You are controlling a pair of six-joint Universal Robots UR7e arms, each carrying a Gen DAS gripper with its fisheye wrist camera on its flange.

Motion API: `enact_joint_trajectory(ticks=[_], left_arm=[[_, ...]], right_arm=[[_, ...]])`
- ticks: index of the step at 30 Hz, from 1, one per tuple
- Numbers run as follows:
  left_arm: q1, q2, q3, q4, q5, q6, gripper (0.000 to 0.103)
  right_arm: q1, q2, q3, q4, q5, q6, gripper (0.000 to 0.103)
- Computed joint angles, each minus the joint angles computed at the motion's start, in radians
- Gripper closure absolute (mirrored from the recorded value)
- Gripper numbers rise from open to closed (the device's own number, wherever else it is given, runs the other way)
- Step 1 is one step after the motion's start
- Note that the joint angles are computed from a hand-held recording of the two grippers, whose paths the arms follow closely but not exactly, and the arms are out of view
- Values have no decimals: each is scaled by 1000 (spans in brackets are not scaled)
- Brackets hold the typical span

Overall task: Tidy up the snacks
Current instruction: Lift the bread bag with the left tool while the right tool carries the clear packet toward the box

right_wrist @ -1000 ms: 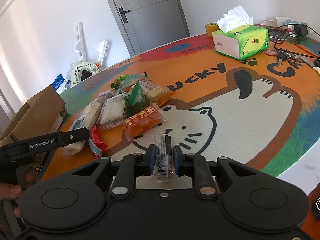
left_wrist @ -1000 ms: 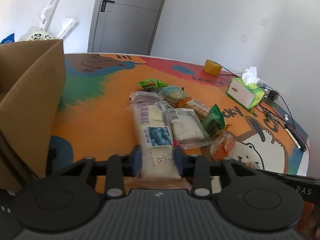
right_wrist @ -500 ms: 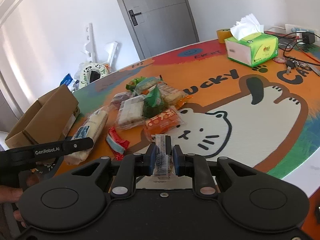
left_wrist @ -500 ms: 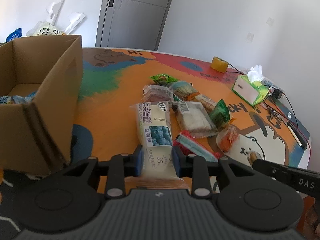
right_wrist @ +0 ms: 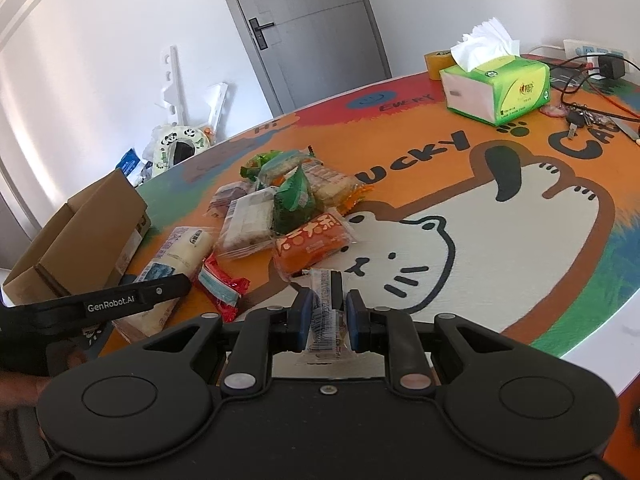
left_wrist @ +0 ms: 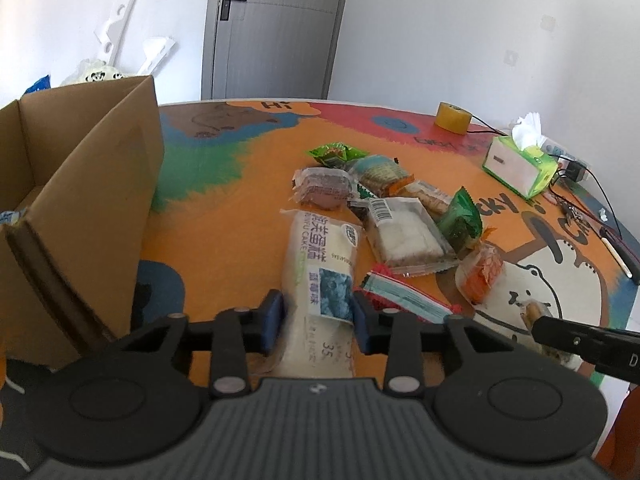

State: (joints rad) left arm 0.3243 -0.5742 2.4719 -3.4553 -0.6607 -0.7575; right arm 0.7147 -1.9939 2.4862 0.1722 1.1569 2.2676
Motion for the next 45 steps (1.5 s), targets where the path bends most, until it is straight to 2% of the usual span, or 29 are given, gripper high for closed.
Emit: enact_joint_trajectory(ticks=[4, 11, 14, 21, 31, 45], left_arm=[[-5, -13, 10, 1, 1, -14, 75], [-45, -48, 39, 7, 28, -38, 76], [-70, -73, 57, 8, 41, -49, 76], [-120, -146, 97, 34, 89, -79, 76], [-163, -241, 141, 97, 152, -119, 76], [-154, -373, 190, 213, 231, -185, 76]], right_arm=[[-1, -4, 0, 7, -11, -5, 83], [-5, -40, 7, 24, -44, -8, 83], [16, -51, 10, 24, -43, 0, 83], [122, -57, 10, 1, -11, 32, 83], [324, 8, -14, -72, 68, 98, 83], [538, 140, -65, -154, 176, 172, 83]])
